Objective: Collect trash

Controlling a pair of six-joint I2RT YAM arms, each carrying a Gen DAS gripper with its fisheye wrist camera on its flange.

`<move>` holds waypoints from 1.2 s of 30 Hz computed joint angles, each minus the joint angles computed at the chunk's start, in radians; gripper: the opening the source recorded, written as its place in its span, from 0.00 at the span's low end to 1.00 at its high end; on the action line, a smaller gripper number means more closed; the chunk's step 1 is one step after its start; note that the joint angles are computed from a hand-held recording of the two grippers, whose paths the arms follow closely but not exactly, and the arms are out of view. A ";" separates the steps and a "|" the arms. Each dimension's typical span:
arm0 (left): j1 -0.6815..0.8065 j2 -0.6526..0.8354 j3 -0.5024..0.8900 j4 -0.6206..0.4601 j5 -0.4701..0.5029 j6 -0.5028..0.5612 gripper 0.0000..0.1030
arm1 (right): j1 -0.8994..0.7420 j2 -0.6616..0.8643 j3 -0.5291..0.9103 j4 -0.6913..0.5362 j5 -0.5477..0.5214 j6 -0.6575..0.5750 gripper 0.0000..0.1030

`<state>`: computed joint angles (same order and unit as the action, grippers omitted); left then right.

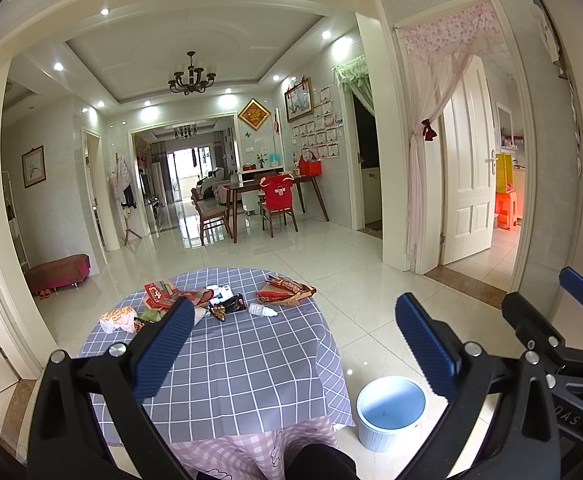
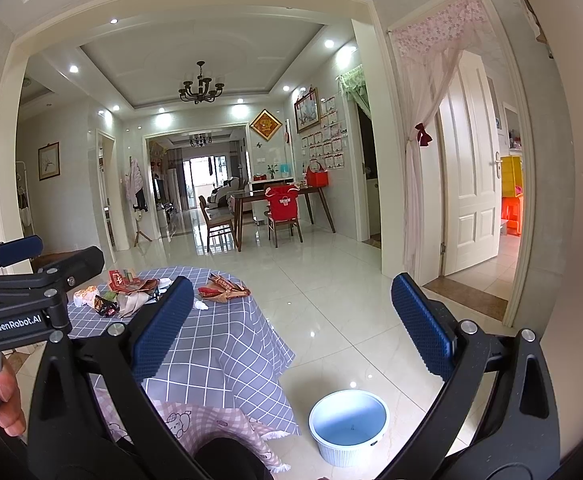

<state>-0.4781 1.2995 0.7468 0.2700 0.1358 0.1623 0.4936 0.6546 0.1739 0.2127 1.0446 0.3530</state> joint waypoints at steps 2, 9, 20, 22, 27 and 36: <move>0.000 0.006 -0.003 0.008 0.000 0.002 0.96 | 0.001 0.021 -0.006 0.027 -0.002 0.001 0.94; 0.003 -0.001 -0.007 0.004 0.005 0.006 0.96 | -0.025 0.038 -0.019 0.067 -0.027 -0.010 0.94; 0.012 0.022 -0.016 0.031 0.012 0.011 0.96 | -0.052 0.105 -0.056 0.156 -0.053 0.013 0.94; 0.012 0.022 -0.016 0.030 0.012 0.011 0.96 | -0.112 0.082 -0.054 0.130 -0.125 0.023 0.94; 0.011 0.070 0.011 0.036 0.017 0.009 0.96 | -0.149 0.082 -0.042 0.118 -0.173 0.016 0.94; 0.038 0.288 0.154 0.028 0.038 0.014 0.96 | -0.335 0.312 0.005 0.262 -0.374 0.001 0.94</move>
<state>-0.4403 1.5874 0.9012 0.2979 0.1740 0.1763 0.1583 0.9668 0.1789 0.4747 0.6709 0.3540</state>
